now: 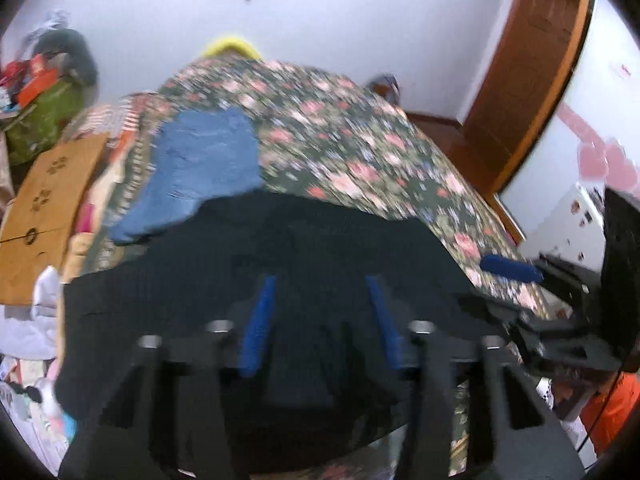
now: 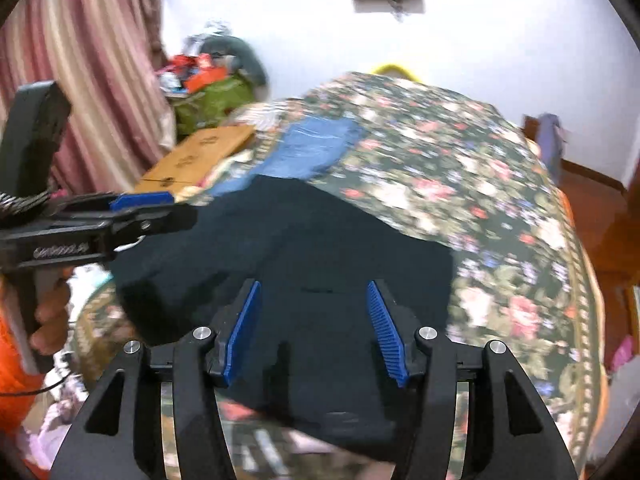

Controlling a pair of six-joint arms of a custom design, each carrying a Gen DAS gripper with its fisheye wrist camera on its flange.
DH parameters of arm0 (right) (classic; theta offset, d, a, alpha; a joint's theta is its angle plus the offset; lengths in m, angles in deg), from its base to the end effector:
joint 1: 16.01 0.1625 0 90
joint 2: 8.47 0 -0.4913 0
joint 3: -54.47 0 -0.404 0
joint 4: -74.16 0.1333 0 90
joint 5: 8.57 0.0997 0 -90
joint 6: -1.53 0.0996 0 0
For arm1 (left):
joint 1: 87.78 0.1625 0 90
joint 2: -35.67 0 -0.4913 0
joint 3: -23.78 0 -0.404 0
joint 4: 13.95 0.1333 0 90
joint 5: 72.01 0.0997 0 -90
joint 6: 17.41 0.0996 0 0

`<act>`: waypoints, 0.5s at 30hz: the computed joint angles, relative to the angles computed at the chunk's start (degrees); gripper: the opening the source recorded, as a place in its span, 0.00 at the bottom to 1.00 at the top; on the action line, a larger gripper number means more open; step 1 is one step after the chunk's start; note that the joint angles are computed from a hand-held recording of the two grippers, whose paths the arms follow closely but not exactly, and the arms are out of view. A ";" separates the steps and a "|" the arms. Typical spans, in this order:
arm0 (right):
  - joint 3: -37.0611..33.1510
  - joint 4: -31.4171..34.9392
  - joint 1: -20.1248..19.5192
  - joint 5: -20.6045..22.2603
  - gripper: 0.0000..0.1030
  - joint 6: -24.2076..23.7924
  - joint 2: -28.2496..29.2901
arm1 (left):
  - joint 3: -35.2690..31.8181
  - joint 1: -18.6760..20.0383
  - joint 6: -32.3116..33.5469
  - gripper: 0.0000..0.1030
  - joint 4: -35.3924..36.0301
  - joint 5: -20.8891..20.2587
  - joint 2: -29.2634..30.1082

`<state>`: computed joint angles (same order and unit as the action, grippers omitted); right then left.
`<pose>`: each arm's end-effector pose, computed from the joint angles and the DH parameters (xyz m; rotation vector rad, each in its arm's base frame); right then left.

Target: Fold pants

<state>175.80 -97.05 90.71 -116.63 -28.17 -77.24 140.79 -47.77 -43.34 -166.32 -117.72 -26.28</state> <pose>0.2582 -0.5034 0.2644 0.9655 -2.5302 0.6379 -0.3064 -0.5221 0.2069 0.4581 2.4620 -0.7528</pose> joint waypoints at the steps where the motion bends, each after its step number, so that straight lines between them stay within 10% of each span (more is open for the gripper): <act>1: -0.18 0.27 -0.53 -0.60 0.41 0.39 0.26 | -0.84 0.39 -0.03 0.20 1.19 -0.77 1.09; 5: -1.76 5.97 -3.30 -2.07 0.21 2.79 1.87 | -2.62 1.17 1.11 0.16 5.80 -1.47 5.86; 15: 0.80 7.48 -5.73 -4.27 0.17 2.41 -1.59 | 1.71 -0.64 4.19 0.16 5.10 1.57 5.54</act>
